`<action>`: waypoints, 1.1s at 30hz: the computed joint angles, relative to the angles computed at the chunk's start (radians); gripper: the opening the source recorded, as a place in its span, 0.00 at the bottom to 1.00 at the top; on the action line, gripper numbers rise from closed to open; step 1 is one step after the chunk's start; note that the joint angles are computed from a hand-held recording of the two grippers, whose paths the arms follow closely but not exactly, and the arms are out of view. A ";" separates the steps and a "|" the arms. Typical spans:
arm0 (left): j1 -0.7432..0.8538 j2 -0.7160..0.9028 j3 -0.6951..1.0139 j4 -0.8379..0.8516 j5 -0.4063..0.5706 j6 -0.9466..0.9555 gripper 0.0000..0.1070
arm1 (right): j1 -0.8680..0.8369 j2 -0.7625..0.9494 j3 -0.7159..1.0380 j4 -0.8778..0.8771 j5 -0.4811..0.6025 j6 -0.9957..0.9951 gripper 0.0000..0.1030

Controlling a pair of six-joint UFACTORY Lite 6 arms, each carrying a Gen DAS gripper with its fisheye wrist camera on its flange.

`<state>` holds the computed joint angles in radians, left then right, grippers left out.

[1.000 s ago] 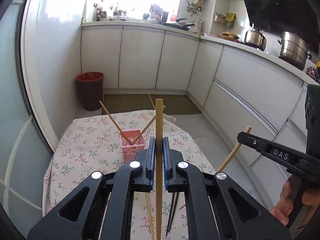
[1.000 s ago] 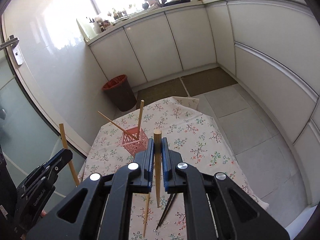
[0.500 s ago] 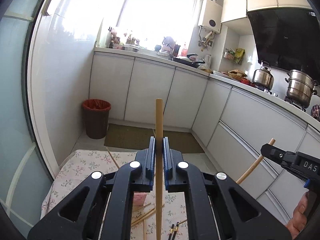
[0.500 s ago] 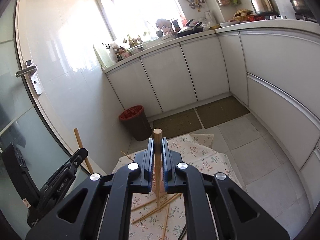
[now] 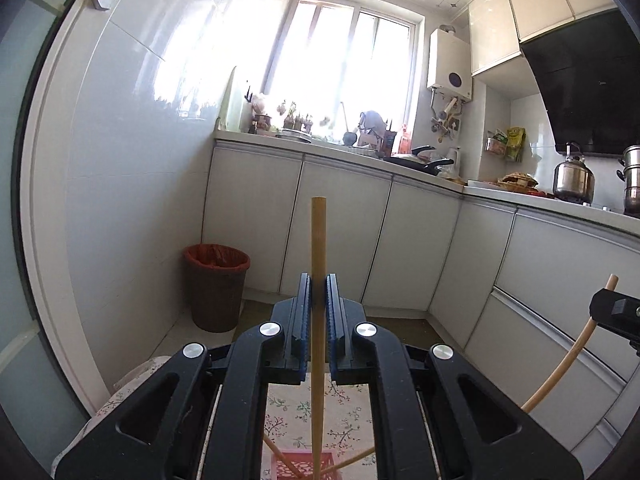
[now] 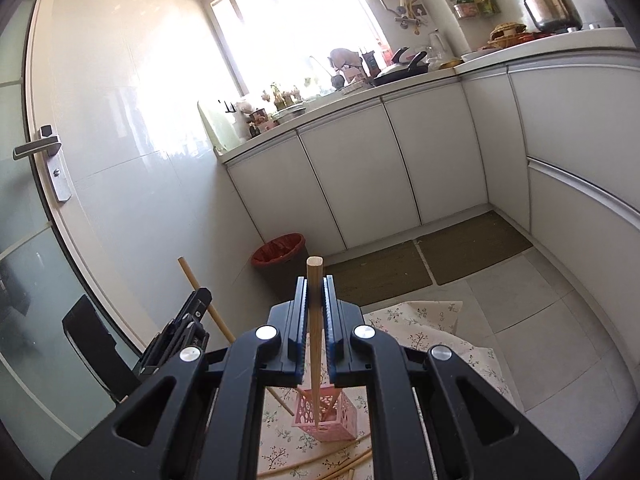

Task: Organize utensils
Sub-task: 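Lower the chopstick into the pink holder and open the left tool, then move the left tool down to the black chopsticks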

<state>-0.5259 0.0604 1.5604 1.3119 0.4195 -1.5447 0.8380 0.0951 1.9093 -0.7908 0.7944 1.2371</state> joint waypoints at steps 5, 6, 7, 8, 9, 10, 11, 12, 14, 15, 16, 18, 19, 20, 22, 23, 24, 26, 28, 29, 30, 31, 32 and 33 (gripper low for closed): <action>0.045 0.030 -0.109 0.169 -0.078 -0.207 0.07 | -0.031 0.071 -0.029 -0.036 -0.110 0.023 0.07; 0.052 0.020 -0.139 0.165 -0.095 -0.208 0.08 | -0.033 0.080 -0.037 -0.050 -0.123 0.032 0.07; 0.060 0.006 -0.161 0.143 -0.109 -0.187 0.10 | -0.035 0.094 -0.037 -0.057 -0.133 0.037 0.07; 0.061 -0.019 -0.185 0.128 -0.106 -0.165 0.11 | -0.040 0.108 -0.033 -0.056 -0.140 0.038 0.07; 0.062 -0.047 -0.200 0.122 -0.102 -0.145 0.11 | -0.045 0.118 -0.031 -0.052 -0.149 0.039 0.07; 0.063 -0.073 -0.197 0.074 -0.104 -0.083 0.12 | -0.048 0.131 -0.024 -0.049 -0.157 0.040 0.07; 0.072 -0.105 -0.196 0.014 -0.116 -0.023 0.12 | -0.052 0.143 -0.017 -0.048 -0.163 0.041 0.07; 0.082 -0.139 -0.194 -0.067 -0.125 0.048 0.14 | -0.054 0.156 -0.008 -0.052 -0.167 0.044 0.07; 0.090 -0.190 -0.170 -0.222 -0.104 0.211 0.16 | -0.056 0.185 0.018 -0.053 -0.171 0.041 0.07; 0.096 -0.218 -0.164 -0.279 -0.098 0.273 0.17 | -0.057 0.195 0.027 -0.054 -0.172 0.039 0.07; 0.100 -0.236 -0.154 -0.321 -0.086 0.318 0.21 | -0.056 0.208 0.039 -0.058 -0.171 0.039 0.07; 0.106 -0.267 -0.140 -0.399 -0.054 0.404 0.27 | -0.049 0.240 0.067 -0.076 -0.166 0.041 0.07; 0.112 -0.280 -0.141 -0.426 -0.047 0.432 0.28 | -0.044 0.253 0.073 -0.085 -0.165 0.042 0.07; 0.114 -0.291 -0.146 -0.434 -0.030 0.446 0.28 | -0.041 0.274 0.088 -0.082 -0.165 0.031 0.07; 0.114 -0.292 -0.148 -0.441 0.005 0.475 0.29 | -0.035 0.299 0.090 -0.070 -0.177 0.018 0.08; 0.118 -0.284 -0.146 -0.458 0.015 0.494 0.30 | -0.030 0.312 0.089 -0.075 -0.178 0.018 0.08; 0.123 -0.274 -0.138 -0.492 0.032 0.528 0.31 | -0.019 0.329 0.091 -0.086 -0.170 0.019 0.09; 0.129 -0.262 -0.127 -0.553 0.079 0.586 0.32 | -0.008 0.355 0.116 -0.061 -0.145 -0.009 0.09; 0.129 -0.273 -0.135 -0.563 0.117 0.605 0.32 | 0.005 0.344 0.123 -0.046 -0.110 -0.023 0.10; 0.129 -0.279 -0.135 -0.561 0.141 0.609 0.32 | 0.017 0.327 0.122 -0.058 -0.089 -0.020 0.10; 0.133 -0.285 -0.130 -0.586 0.159 0.633 0.32 | 0.030 0.310 0.123 -0.072 -0.066 -0.020 0.11; 0.137 -0.291 -0.122 -0.618 0.173 0.661 0.32 | 0.045 0.289 0.119 -0.088 -0.041 -0.016 0.11; 0.139 -0.302 -0.119 -0.644 0.186 0.684 0.35 | 0.063 0.268 0.116 -0.109 -0.012 -0.010 0.11; 0.129 -0.309 -0.108 -0.645 0.209 0.689 0.38 | 0.082 0.249 0.114 -0.128 0.018 -0.008 0.15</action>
<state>-0.3969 -0.2487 1.4519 0.6667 0.6288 -0.8554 0.9199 0.3439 2.0231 -0.9188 0.8127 1.2293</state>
